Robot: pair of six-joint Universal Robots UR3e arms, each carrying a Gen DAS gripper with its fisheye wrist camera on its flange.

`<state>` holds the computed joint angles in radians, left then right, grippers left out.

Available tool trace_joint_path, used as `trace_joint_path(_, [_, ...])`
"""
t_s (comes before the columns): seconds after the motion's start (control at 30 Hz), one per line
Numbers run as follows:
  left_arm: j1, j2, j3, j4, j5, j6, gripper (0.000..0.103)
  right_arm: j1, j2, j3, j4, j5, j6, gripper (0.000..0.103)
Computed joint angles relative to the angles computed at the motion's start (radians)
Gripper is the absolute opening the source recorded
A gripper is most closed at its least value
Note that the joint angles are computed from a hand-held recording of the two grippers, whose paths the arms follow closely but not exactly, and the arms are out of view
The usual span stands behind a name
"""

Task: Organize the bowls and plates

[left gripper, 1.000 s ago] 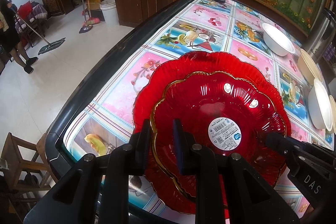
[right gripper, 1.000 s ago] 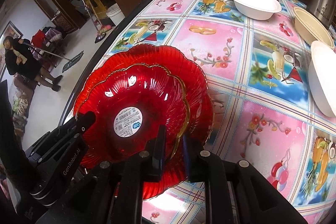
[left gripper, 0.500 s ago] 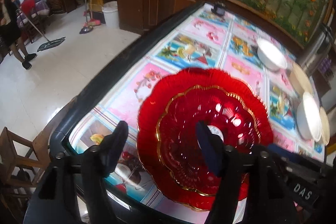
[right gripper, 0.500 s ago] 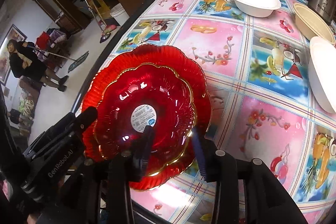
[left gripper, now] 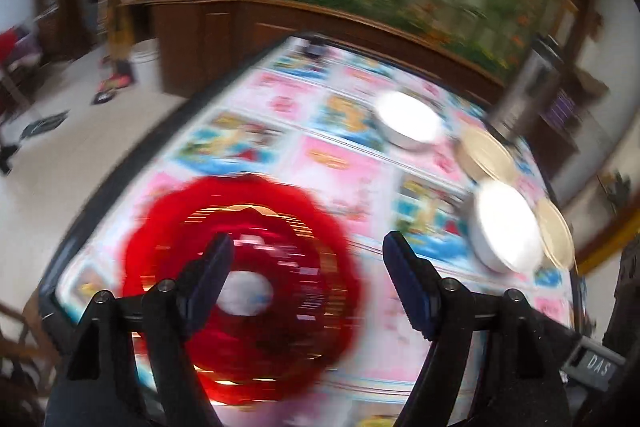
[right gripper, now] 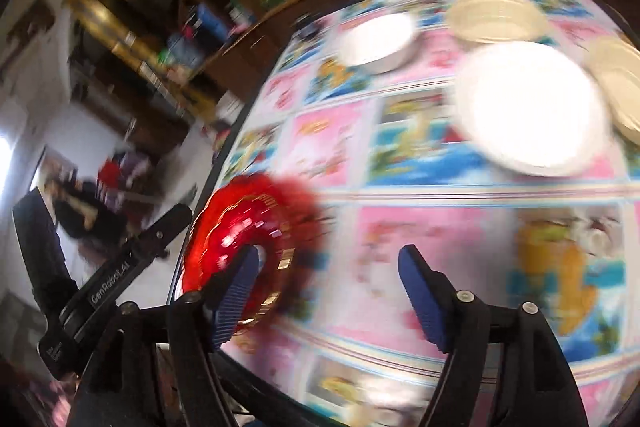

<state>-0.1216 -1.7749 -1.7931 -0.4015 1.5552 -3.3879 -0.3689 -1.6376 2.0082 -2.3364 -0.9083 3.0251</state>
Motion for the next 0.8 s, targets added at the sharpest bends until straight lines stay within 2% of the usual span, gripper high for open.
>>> trace_joint_path(0.2, [-0.159, -0.232, 0.314, -0.136, 0.011, -0.013, 0.077, -0.312, -0.094, 0.064, 0.181, 0.067, -0.143, 0.083])
trace_joint_path(0.43, [-0.26, -0.47, 0.664, -0.292, 0.039, -0.039, 0.077, -0.482, -0.028, 0.063, 0.173, 0.119, -0.148, 0.083])
trace_joint_path(0.63, [-0.296, -0.626, 0.909, -0.381, 0.069, -0.053, 0.077, -0.453, 0.106, 0.0, 0.064, 0.118, -0.07, 0.083])
trace_joint_path(0.8, [-0.319, -0.756, 1.119, -0.474, 0.106, -0.049, 0.077, -0.416, 0.223, -0.069, -0.02, 0.073, 0.006, 0.083])
